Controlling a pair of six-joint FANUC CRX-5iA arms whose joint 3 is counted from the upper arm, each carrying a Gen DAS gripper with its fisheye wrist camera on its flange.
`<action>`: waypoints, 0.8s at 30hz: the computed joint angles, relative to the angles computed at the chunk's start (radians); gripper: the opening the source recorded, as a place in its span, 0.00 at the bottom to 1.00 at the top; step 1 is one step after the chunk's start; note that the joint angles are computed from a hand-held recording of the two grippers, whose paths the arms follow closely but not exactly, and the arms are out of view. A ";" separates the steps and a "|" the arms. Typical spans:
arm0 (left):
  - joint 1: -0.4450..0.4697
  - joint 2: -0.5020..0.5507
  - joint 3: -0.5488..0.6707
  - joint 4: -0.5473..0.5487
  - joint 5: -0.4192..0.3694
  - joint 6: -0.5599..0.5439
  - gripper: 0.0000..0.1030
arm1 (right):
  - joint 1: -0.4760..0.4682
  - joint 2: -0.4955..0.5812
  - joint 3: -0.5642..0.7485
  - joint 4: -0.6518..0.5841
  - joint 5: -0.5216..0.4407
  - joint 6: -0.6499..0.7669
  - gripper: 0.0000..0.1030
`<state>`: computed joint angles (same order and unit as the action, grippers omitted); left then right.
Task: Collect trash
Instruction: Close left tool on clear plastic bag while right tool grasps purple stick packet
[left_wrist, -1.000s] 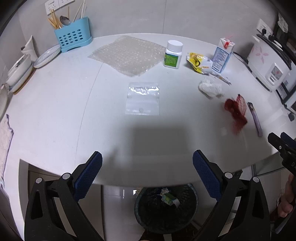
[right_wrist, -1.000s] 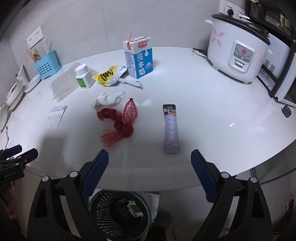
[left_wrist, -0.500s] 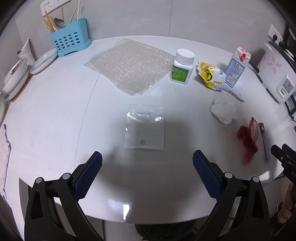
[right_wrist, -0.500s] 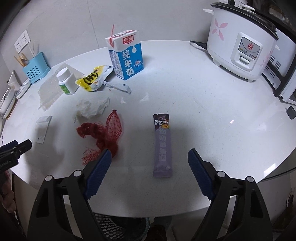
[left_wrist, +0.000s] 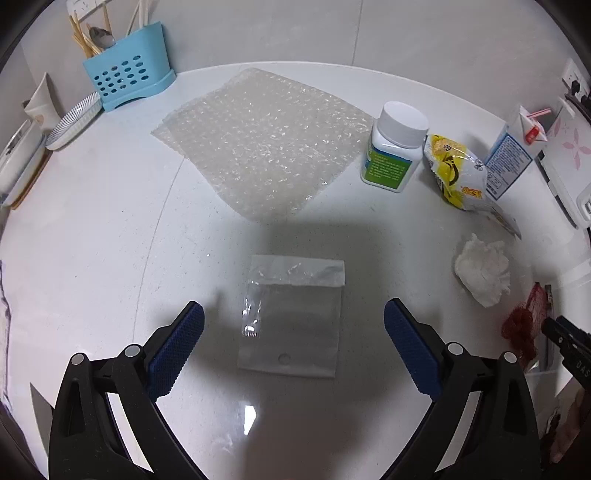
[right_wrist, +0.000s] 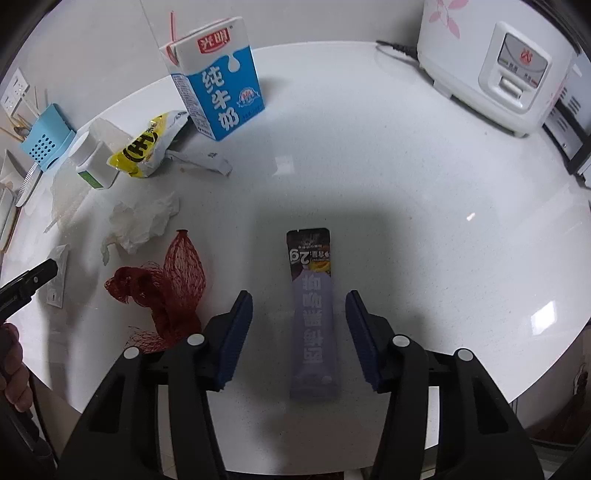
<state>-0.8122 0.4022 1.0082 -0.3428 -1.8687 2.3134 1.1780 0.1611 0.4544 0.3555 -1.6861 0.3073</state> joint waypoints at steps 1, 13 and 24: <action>0.005 0.003 -0.002 0.005 0.000 -0.001 0.93 | 0.003 -0.003 -0.006 0.005 0.002 -0.004 0.45; 0.021 0.028 0.006 0.014 -0.019 -0.007 0.67 | 0.001 0.009 0.016 -0.001 -0.041 -0.006 0.19; 0.003 0.029 0.028 0.021 -0.029 0.002 0.49 | 0.002 0.010 0.022 -0.003 -0.033 -0.002 0.13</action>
